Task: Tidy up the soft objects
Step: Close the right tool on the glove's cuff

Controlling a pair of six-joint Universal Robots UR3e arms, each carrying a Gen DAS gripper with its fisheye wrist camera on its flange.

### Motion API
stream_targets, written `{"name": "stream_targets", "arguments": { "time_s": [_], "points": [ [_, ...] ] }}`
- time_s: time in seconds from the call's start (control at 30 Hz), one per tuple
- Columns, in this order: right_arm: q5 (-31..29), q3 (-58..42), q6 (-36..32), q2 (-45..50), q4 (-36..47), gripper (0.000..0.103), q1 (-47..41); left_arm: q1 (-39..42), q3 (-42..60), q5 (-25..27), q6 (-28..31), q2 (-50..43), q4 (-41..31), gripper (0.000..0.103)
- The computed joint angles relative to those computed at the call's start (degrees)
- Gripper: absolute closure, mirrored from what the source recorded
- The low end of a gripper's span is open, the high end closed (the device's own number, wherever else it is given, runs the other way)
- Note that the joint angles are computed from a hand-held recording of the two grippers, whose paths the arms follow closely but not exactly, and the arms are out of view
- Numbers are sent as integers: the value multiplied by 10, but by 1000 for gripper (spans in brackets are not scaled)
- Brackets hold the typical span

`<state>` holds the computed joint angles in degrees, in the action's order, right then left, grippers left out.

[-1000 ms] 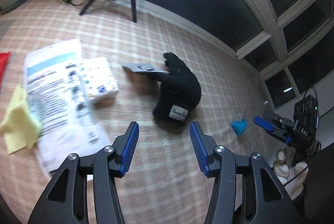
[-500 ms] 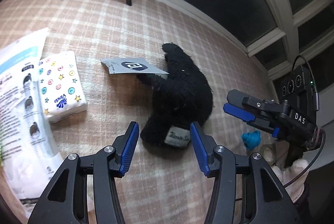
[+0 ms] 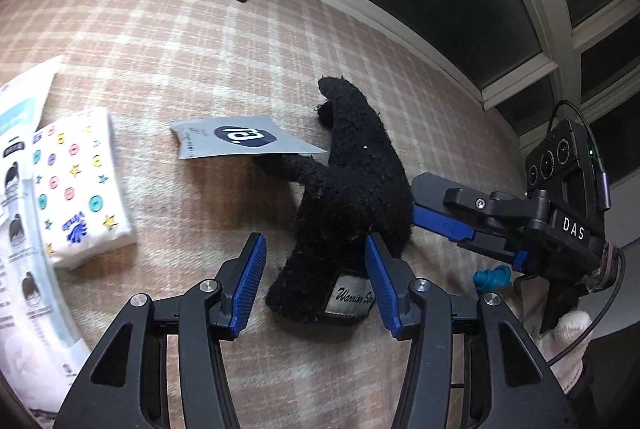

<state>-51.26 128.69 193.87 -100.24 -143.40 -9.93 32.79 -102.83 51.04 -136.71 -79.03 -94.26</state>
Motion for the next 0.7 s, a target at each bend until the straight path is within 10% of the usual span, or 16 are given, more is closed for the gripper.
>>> {"name": "stream_targets", "arguments": {
  "time_s": [0.7],
  "points": [
    [25,2,-13,17,-14,70,17,-25,-7,-23,11,-8,9,71]
  ]
}}
